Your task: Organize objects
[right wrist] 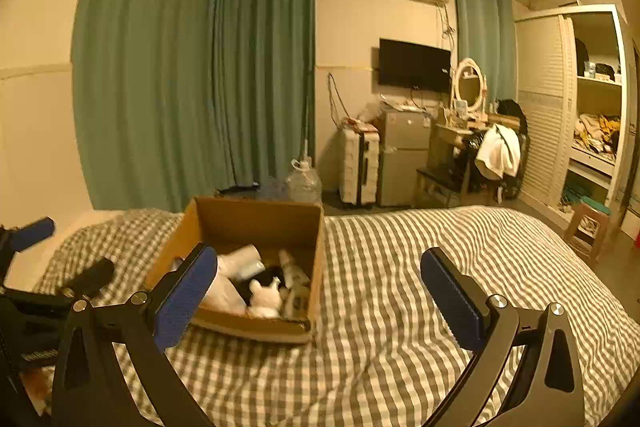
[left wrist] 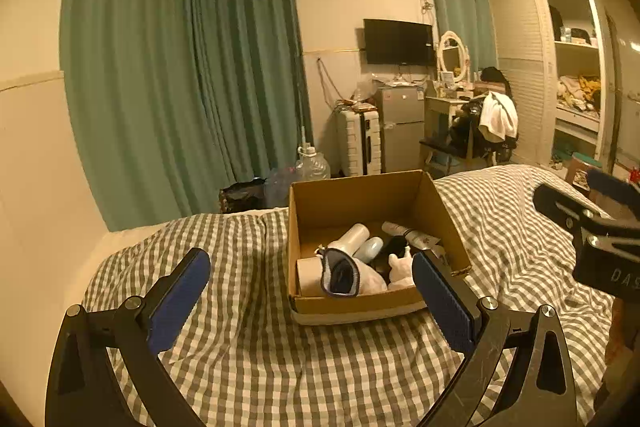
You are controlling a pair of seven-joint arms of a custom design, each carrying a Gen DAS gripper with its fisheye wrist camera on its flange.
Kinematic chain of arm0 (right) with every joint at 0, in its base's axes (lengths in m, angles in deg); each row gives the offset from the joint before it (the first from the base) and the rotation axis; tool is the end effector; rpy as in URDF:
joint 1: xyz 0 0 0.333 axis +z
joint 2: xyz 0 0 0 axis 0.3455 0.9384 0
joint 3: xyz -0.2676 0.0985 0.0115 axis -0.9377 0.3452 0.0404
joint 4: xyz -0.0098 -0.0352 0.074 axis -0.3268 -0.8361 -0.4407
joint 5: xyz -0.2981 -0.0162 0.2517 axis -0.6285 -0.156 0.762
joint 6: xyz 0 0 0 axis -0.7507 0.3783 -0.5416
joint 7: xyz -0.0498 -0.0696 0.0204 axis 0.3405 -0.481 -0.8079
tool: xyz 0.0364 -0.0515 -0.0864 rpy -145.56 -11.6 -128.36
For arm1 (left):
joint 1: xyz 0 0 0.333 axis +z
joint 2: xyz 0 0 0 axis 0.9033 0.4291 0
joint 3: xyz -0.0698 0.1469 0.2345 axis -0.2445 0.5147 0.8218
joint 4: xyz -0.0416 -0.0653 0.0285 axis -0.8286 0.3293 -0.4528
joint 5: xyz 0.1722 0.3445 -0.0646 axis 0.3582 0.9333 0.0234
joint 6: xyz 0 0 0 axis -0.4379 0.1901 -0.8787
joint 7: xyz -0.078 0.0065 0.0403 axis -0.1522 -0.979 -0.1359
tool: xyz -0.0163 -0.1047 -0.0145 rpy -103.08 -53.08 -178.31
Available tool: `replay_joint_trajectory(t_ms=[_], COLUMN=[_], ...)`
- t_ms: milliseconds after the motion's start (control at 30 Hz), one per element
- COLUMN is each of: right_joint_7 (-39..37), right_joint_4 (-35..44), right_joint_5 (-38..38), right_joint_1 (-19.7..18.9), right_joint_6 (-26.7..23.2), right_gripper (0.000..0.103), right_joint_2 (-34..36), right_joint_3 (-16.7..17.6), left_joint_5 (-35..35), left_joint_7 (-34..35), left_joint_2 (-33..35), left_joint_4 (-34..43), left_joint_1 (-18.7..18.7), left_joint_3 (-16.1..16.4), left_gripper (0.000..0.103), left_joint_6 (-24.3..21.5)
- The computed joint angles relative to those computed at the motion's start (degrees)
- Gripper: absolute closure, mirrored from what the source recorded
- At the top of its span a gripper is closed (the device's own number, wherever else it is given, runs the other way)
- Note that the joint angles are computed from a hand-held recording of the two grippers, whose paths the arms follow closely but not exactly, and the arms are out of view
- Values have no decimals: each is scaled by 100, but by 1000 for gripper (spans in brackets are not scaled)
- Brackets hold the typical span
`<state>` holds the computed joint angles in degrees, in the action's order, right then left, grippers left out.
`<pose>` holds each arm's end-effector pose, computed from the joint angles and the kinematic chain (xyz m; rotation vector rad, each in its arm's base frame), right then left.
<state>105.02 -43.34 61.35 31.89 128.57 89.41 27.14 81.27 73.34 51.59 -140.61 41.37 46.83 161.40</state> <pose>0.5926 0.1551 0.6670 -1.5785 1.3080 -0.9401 0.5974 -0.3313 0.6613 -1.3351 1.6492 -0.9504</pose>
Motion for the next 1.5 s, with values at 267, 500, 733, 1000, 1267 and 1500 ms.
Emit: replay_joint_trajectory(t_ms=[267,500,733,1000,1267,1500], right_joint_7=[93,45,205,231,202,-13], right_joint_4=[-140,-116,-156,-184,-173,-198], right_joint_5=[171,322,51,71,94,356], right_joint_1=[-54,-64,-42,-43,-30,-18], right_joint_6=[12,-56,-12,-20,-35,-51], right_gripper=[1,1,1,1,1,1], right_joint_2=[-36,-23,-40,-49,-29,-41], right_joint_3=[-26,-4,-10,2,3,19], left_joint_5=[126,57,138,252,202,154], left_joint_7=[-256,-187,-283,-278,-225,-290], left_joint_2=[-27,18,-19,25,63,21], left_joint_4=[-91,-22,-87,-30,25,-32], left_joint_1=[-8,3,2,-13,-4,16], left_joint_3=[26,-15,3,17,15,27], left_gripper=[0,0,0,0,0,0], left_joint_6=[-168,-381,-335,-409,-422,-311])
